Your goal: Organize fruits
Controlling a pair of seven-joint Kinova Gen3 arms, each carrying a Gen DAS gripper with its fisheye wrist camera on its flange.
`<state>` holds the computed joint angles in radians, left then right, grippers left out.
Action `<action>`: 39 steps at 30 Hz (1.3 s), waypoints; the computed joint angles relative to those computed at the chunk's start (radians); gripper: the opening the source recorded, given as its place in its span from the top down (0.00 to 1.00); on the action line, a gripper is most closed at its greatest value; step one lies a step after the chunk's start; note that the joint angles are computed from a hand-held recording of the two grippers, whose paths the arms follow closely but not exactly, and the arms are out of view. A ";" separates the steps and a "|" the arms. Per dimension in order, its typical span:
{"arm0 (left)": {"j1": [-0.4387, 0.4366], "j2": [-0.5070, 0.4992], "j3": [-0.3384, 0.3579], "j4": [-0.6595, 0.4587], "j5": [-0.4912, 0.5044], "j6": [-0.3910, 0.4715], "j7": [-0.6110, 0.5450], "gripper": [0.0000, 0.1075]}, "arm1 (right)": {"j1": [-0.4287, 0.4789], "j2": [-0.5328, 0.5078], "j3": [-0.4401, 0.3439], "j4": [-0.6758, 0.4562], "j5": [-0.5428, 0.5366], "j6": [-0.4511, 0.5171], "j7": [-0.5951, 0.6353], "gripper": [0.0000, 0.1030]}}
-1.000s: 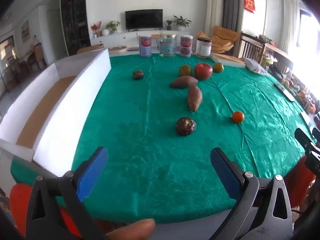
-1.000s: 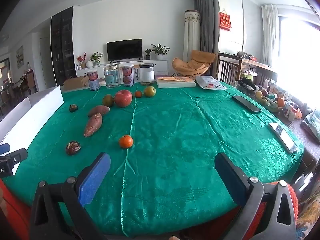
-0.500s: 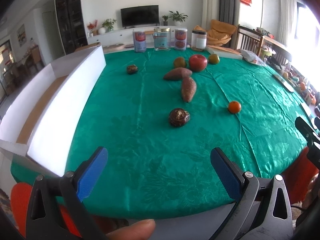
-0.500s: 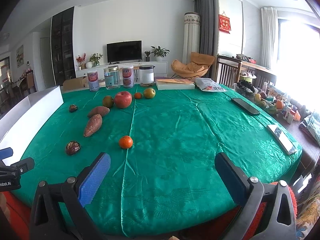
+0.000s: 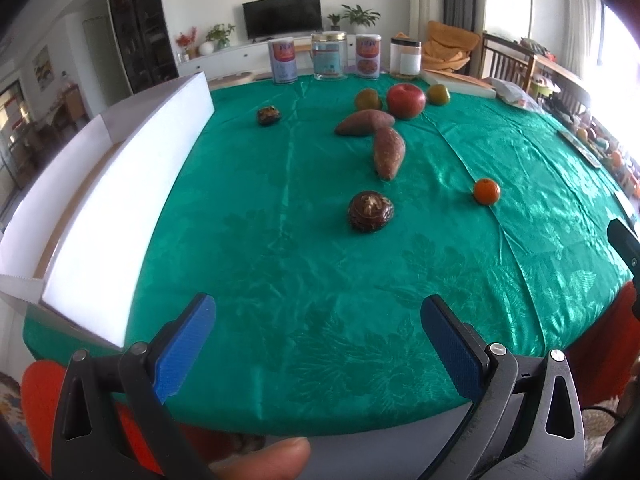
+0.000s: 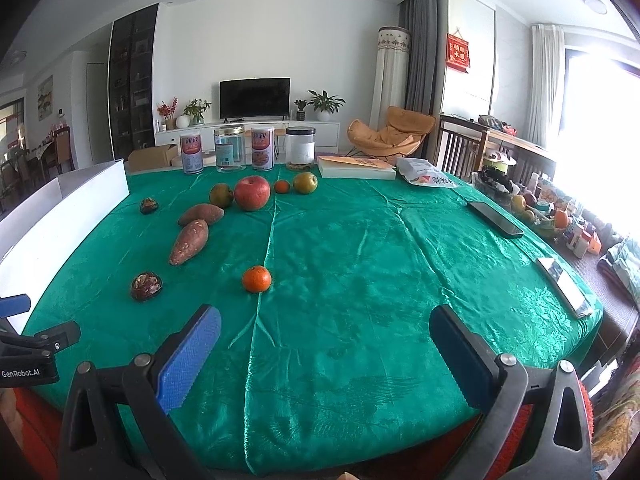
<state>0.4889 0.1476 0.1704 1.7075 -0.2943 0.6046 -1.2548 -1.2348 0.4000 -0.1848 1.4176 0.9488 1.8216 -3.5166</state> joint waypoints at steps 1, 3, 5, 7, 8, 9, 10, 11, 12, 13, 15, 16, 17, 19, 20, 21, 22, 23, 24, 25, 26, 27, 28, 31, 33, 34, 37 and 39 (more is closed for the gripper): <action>0.002 0.005 -0.001 -0.004 -0.002 0.003 0.004 0.05 | 0.001 0.001 0.000 -0.001 0.000 -0.002 0.002 0.00; 0.009 0.018 -0.004 -0.015 -0.012 0.012 0.021 0.05 | 0.002 0.001 -0.001 0.001 -0.001 -0.007 0.003 0.00; 0.015 0.030 -0.006 -0.029 -0.013 0.023 0.030 0.05 | 0.003 0.003 0.000 0.000 -0.001 -0.010 0.005 0.00; 0.020 0.034 -0.007 -0.035 -0.012 0.023 0.033 0.05 | -0.001 0.002 0.000 0.003 0.002 -0.008 0.002 0.00; 0.024 0.035 -0.009 -0.035 -0.017 0.022 0.037 0.05 | -0.003 0.001 0.000 0.004 0.004 -0.006 -0.001 0.00; 0.027 0.035 -0.010 -0.035 -0.020 0.020 0.039 0.05 | -0.004 0.000 0.001 0.007 0.005 -0.004 -0.005 0.00; 0.029 0.034 -0.011 -0.034 -0.023 0.020 0.040 0.05 | -0.005 -0.001 0.001 0.010 0.006 -0.003 -0.010 0.00; 0.031 0.034 -0.011 -0.032 -0.027 0.020 0.041 0.05 | -0.005 -0.002 0.000 0.011 0.006 -0.002 -0.014 0.00; 0.032 0.034 -0.012 -0.032 -0.029 0.021 0.042 0.05 | -0.003 -0.003 0.000 0.012 0.005 -0.002 -0.017 0.00; 0.033 0.034 -0.012 -0.031 -0.032 0.022 0.043 0.05 | -0.003 -0.005 -0.001 0.014 0.004 -0.002 -0.020 0.00; 0.033 0.034 -0.012 -0.032 -0.032 0.024 0.044 0.05 | 0.000 -0.006 -0.004 0.017 0.003 -0.006 -0.023 0.00; 0.032 0.034 -0.013 -0.033 -0.031 0.024 0.044 0.05 | 0.000 -0.006 -0.005 0.017 0.003 -0.006 -0.022 0.00; 0.032 0.032 -0.013 -0.032 -0.032 0.022 0.046 0.05 | 0.000 -0.005 -0.005 0.016 0.004 -0.005 -0.020 0.00; 0.033 0.030 -0.014 -0.029 -0.037 0.017 0.052 0.05 | 0.000 -0.004 -0.006 0.014 0.007 -0.005 -0.017 0.00; 0.034 0.029 -0.014 -0.028 -0.040 0.015 0.054 0.05 | 0.000 -0.004 -0.006 0.014 0.007 -0.005 -0.015 0.00; 0.036 0.028 -0.015 -0.026 -0.045 0.013 0.057 0.05 | 0.000 -0.004 -0.006 0.014 0.008 -0.006 -0.014 0.00; 0.038 0.028 -0.015 -0.026 -0.049 0.012 0.059 0.05 | 0.000 -0.004 -0.006 0.014 0.008 -0.006 -0.014 0.00; 0.040 0.028 -0.015 -0.025 -0.056 0.011 0.064 0.05 | 0.001 -0.004 -0.006 0.015 0.007 -0.008 -0.014 0.00; 0.043 0.028 -0.016 -0.023 -0.064 0.011 0.069 0.05 | 0.002 -0.004 -0.006 0.016 0.006 -0.010 -0.013 0.00; 0.045 0.030 -0.016 -0.024 -0.068 0.013 0.072 0.05 | 0.003 -0.003 -0.006 0.016 0.005 -0.011 -0.012 0.00; 0.045 0.032 -0.015 -0.026 -0.068 0.015 0.072 0.05 | 0.003 -0.003 -0.005 0.017 0.005 -0.010 -0.012 0.00; 0.042 0.033 -0.014 -0.026 -0.064 0.015 0.070 0.05 | 0.003 -0.002 -0.003 0.017 0.006 -0.007 -0.012 0.00; 0.038 0.031 -0.014 -0.023 -0.058 0.011 0.066 0.05 | 0.002 0.000 -0.001 0.016 0.009 0.000 -0.014 0.00; -0.004 0.009 -0.012 0.002 0.040 -0.045 0.001 0.05 | -0.011 0.000 0.002 0.022 0.032 0.024 -0.025 0.00; -0.063 -0.011 0.017 0.027 0.118 -0.102 -0.041 0.05 | -0.022 -0.001 0.002 0.033 0.065 0.039 -0.028 0.00; -0.064 -0.019 0.008 0.039 0.142 -0.131 -0.048 0.05 | -0.026 -0.002 0.003 0.045 0.089 0.044 -0.028 0.00; -0.060 -0.012 0.007 0.043 0.125 -0.204 -0.049 0.05 | -0.016 -0.012 0.006 0.100 0.169 0.015 0.008 0.00; -0.001 0.021 -0.030 0.002 0.050 -0.205 -0.027 0.05 | 0.054 -0.017 -0.025 0.110 0.190 -0.025 0.087 0.00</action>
<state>0.4881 0.1687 0.1402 1.7096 -0.2443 0.3999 -1.2823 -1.1812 0.3826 -0.2103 1.5277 1.1386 1.7968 -3.4300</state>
